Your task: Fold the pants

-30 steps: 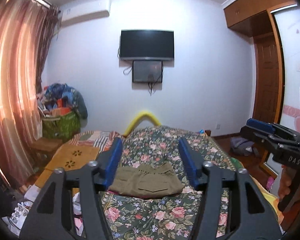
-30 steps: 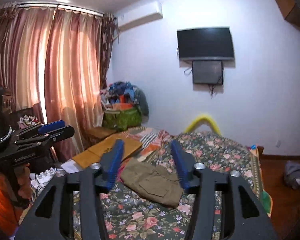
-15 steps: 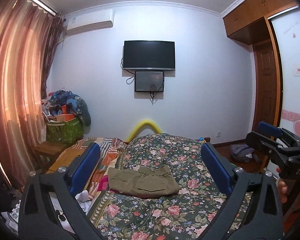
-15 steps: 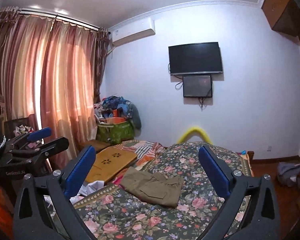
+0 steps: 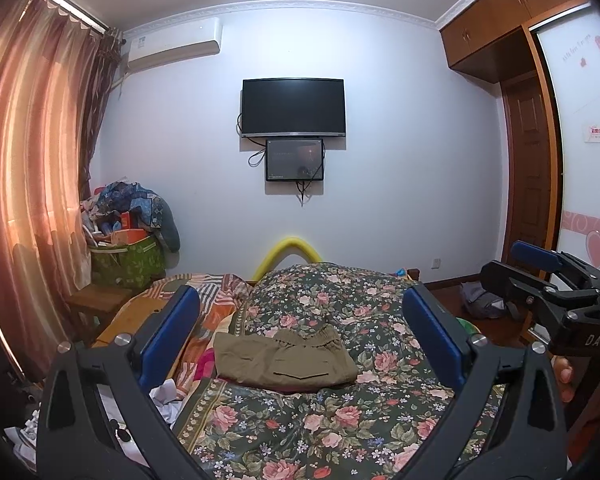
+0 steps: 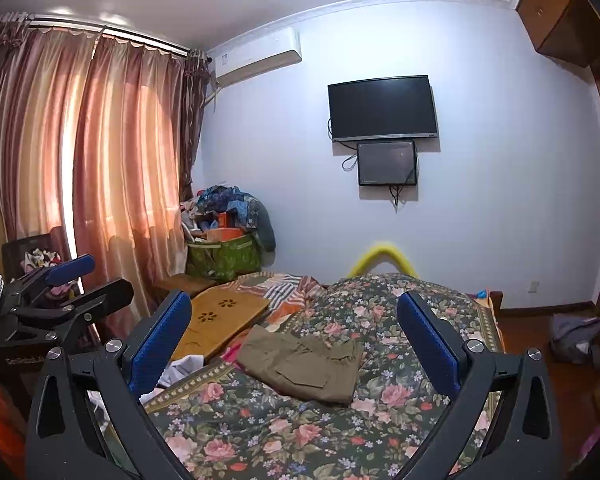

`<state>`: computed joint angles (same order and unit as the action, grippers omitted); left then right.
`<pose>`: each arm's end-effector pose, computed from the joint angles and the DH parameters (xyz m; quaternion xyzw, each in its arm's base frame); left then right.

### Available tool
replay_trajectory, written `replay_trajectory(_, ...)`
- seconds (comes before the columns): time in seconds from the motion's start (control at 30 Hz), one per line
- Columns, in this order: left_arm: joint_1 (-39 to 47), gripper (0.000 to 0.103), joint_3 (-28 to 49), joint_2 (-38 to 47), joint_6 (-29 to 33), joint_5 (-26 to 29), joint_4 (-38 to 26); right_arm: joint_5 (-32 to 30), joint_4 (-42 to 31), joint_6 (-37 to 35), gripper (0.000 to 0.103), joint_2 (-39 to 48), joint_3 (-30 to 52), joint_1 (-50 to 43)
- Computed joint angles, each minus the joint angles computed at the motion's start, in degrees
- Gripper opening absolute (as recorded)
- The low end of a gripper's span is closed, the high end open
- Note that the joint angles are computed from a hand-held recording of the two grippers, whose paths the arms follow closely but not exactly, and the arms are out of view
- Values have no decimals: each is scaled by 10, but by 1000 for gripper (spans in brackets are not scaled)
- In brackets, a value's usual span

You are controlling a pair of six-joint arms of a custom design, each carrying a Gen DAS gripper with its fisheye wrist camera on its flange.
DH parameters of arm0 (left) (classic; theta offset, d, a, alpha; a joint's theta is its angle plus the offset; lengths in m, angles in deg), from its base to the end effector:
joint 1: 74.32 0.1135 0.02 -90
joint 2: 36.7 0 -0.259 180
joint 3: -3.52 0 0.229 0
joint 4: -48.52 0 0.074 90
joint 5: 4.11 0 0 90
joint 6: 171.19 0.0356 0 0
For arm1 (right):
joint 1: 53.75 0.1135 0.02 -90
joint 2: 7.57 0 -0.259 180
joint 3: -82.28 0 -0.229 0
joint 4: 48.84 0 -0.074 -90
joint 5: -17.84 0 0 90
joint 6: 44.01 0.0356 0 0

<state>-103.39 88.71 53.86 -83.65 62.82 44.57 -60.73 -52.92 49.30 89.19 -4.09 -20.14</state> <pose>0.3178 -0.1607 0.3338 0.0459 0.7566 -0.0256 0.6518 0.3264 0.2084 0.3445 -0.1315 0.7377 0.1375 0.6478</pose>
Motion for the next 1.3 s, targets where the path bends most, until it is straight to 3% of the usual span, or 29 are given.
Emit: replay_trajectory(1.3,15,103,7,18,-20,29,-5,3,-16,5,102,5,6,1)
